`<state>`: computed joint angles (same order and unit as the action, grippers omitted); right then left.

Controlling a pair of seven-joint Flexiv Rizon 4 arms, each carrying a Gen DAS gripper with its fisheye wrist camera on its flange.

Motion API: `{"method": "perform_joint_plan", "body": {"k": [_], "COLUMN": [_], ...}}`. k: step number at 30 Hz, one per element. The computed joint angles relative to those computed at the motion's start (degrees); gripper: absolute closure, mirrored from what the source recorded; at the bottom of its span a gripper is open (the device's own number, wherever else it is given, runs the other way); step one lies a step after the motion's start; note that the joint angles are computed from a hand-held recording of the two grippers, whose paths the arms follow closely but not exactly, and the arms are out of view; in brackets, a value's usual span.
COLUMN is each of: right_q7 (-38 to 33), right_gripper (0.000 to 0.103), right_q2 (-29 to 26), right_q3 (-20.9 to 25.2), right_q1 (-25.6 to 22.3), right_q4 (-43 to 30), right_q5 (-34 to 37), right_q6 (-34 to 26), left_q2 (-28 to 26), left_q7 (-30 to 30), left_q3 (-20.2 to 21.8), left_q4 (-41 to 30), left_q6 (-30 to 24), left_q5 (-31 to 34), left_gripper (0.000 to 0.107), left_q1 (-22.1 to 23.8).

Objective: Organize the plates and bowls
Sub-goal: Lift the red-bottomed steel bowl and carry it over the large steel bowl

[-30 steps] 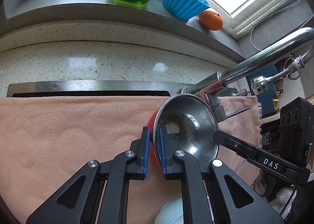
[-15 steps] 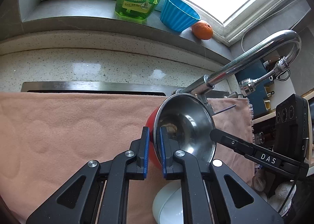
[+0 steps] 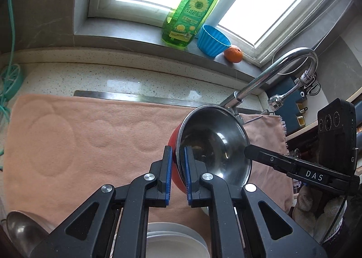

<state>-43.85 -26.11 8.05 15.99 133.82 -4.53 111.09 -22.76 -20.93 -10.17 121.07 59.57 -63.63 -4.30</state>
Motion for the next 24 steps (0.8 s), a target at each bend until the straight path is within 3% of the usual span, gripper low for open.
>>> {"method": "perform_joint_plan", "body": {"k": [8,12,18,24], "right_q7": [-0.4,-0.9,-1.9,-3.2], "right_gripper": [0.097,0.097,0.097,0.097], "right_q2": [0.6,0.1,-1.7,-4.3], "right_q3": [2.4,1.9,1.9,4.3], "right_q1": [3.4,7.3,11.3,12.0], "right_q4": [-3.4,-5.3,-9.0,-13.4], "right_q5": [-2.6,-3.3,-5.0,-7.6], "right_q6": [-3.8,-5.4,-8.4,-12.0], "left_q2": [6.0,7.8,9.4,9.8], "left_q7": [5.5,7.1,7.4,7.1], "left_q3": [4.1,6.4,9.2,11.4], "left_q4": [5.7,8.0,10.3,11.8], "left_q6": [-0.4,-1.4,-2.2,-3.4], "left_q5": [-4.6,-6.4,-7.4,-6.7], "left_gripper": [0.098,0.098,0.098,0.098], "left_q1": [2.5,4.1,6.5,9.5]}}
